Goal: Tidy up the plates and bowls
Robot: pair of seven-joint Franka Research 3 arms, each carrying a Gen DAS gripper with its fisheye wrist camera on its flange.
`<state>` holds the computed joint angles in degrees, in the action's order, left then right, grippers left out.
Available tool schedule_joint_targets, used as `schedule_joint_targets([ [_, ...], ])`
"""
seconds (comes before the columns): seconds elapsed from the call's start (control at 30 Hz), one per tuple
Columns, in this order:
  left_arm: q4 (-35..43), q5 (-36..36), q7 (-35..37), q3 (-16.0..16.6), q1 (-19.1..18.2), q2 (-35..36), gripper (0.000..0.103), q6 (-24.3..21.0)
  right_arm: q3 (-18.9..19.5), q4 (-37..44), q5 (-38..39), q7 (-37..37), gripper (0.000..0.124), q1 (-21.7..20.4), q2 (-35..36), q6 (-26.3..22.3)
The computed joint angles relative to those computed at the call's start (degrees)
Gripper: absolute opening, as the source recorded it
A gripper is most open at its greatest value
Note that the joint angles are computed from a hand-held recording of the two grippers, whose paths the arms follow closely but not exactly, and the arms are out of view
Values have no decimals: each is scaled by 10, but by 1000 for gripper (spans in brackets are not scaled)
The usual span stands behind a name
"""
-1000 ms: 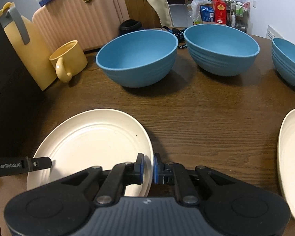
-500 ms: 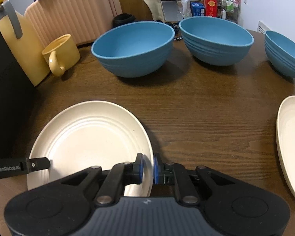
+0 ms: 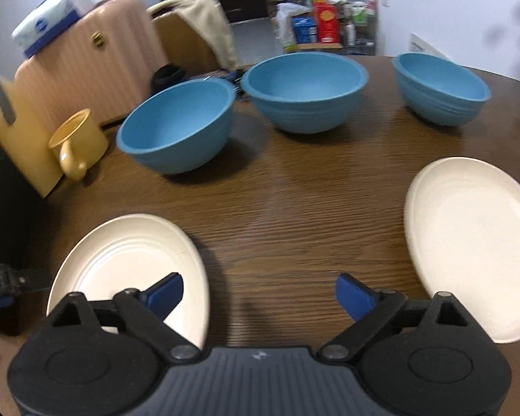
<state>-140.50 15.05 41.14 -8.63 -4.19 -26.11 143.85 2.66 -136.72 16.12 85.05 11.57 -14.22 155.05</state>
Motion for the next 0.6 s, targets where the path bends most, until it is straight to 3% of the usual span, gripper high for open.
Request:
schedule_joint_targets([
  [0.27, 52, -10, 7, -18, -30, 44, 103, 20, -12, -23, -40, 46, 97, -53, -36, 10],
  [0.6, 129, 13, -19, -52, -62, 127, 103, 20, -50, -27, -57, 49, 97, -125, -40, 18],
])
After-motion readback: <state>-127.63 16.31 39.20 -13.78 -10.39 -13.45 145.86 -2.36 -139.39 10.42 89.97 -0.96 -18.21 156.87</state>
